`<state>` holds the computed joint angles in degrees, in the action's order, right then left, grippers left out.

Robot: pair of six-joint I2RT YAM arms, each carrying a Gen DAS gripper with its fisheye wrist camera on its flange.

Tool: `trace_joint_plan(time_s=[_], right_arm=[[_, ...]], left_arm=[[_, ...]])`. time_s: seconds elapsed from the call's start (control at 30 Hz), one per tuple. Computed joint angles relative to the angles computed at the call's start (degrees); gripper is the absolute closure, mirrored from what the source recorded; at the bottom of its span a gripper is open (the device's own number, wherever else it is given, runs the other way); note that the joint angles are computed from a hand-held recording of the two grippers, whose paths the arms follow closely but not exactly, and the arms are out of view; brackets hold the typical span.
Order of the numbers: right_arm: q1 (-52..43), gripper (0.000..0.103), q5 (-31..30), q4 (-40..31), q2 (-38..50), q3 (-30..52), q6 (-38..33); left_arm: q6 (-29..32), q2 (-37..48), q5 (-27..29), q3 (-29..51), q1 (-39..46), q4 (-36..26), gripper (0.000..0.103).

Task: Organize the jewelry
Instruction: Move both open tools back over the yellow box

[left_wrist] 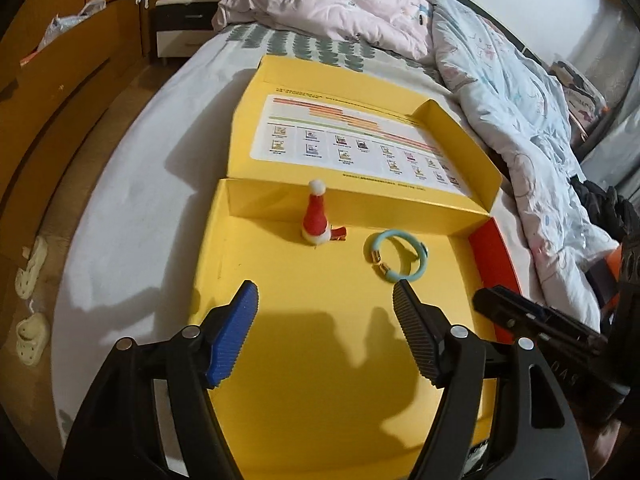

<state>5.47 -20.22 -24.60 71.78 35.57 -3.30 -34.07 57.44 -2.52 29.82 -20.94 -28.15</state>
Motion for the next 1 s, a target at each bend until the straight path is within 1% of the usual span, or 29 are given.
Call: trace_joint_plan(time_s=[0.1, 0.2, 0.33, 0.47, 0.6, 0.7, 0.8, 1.0], right_arm=[[0.89, 0.063, 1.40, 2.12, 3.28, 1.41, 0.77], [1.18, 0.063, 2.32, 3.31, 6.89, 2.97, 0.69], [1.56, 0.063, 3.35, 5.12, 11.11, 4.75, 0.27], [2.22, 0.063, 4.39, 6.40, 15.54, 6.85, -0.25], [3.59, 0.063, 6.85, 9.43, 20.71, 8.21, 0.11], [4.76, 0.063, 7.89, 11.03, 23.69, 9.06, 0.02], [6.10, 0.063, 9.86, 12.77, 25.43, 9.47, 0.13], [8.38, 0.063, 13.84, 14.19, 27.61, 9.73, -0.25]], left_arm=[[-0.14, 4.19, 0.34, 0.73, 0.26, 2.09, 0.033], [0.78, 8.14, -2.00, 2.10, -0.31, 3.84, 0.033], [1.94, 12.57, -1.42, 3.54, 1.57, 6.40, 0.033], [2.87, 17.33, -2.63, 4.85, 1.59, 8.81, 0.033], [3.60, 22.10, -1.20, 5.03, 3.47, 12.88, 0.033], [4.23, 24.37, 0.15, 4.93, 4.82, 14.88, 0.033], [4.79, 26.04, 0.23, 4.85, 5.39, 16.25, 0.033], [5.76, 27.01, 1.35, 4.43, 6.73, 17.87, 0.033]])
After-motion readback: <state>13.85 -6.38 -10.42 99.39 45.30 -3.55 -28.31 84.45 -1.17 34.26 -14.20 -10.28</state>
